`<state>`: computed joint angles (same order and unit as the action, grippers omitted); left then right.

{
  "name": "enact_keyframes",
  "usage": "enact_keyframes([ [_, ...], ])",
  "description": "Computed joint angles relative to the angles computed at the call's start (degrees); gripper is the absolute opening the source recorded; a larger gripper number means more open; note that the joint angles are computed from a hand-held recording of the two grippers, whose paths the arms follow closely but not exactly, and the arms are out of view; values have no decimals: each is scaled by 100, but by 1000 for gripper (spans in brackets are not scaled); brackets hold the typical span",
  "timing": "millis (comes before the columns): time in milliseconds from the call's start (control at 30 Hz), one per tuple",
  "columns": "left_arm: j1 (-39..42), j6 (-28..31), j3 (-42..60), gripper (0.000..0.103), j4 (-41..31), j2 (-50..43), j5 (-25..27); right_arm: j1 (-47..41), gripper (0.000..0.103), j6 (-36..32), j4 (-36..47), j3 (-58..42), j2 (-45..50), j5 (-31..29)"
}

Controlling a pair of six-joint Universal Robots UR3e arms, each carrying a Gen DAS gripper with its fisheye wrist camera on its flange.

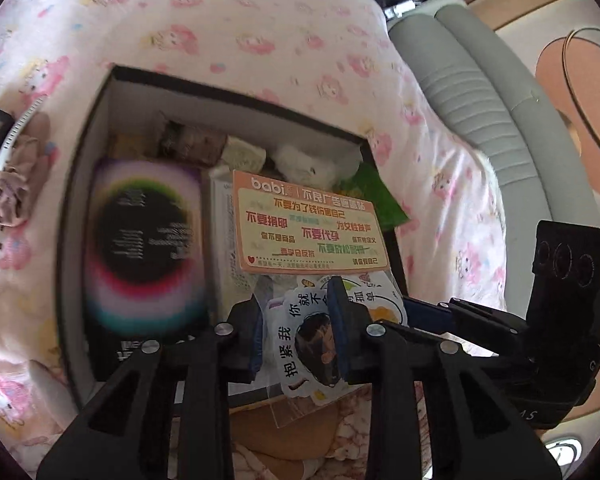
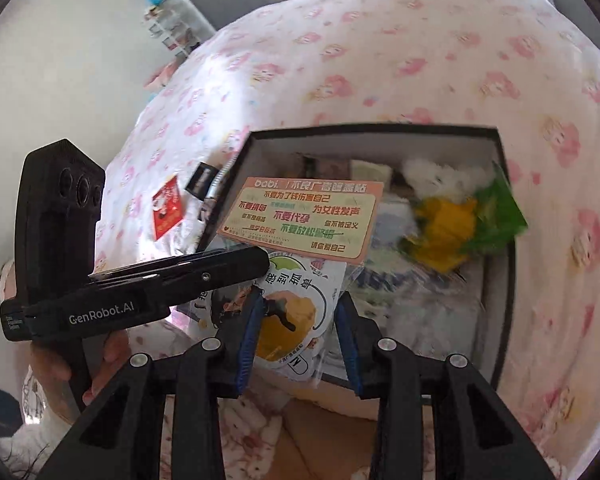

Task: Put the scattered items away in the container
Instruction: 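Carry the stickers with the left tool over the box and lower them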

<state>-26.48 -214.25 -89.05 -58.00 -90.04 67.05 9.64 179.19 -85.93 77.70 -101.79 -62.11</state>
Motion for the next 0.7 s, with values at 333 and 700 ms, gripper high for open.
enact_keyframes([
  [333,77,-90,-343,32,-108,-286,-293,-219,34,-313,-515,1670,-738,-151],
  [700,5,-340,-424,32,-167,-92,375,-293,34,-187,-885,1667,-491,-568],
])
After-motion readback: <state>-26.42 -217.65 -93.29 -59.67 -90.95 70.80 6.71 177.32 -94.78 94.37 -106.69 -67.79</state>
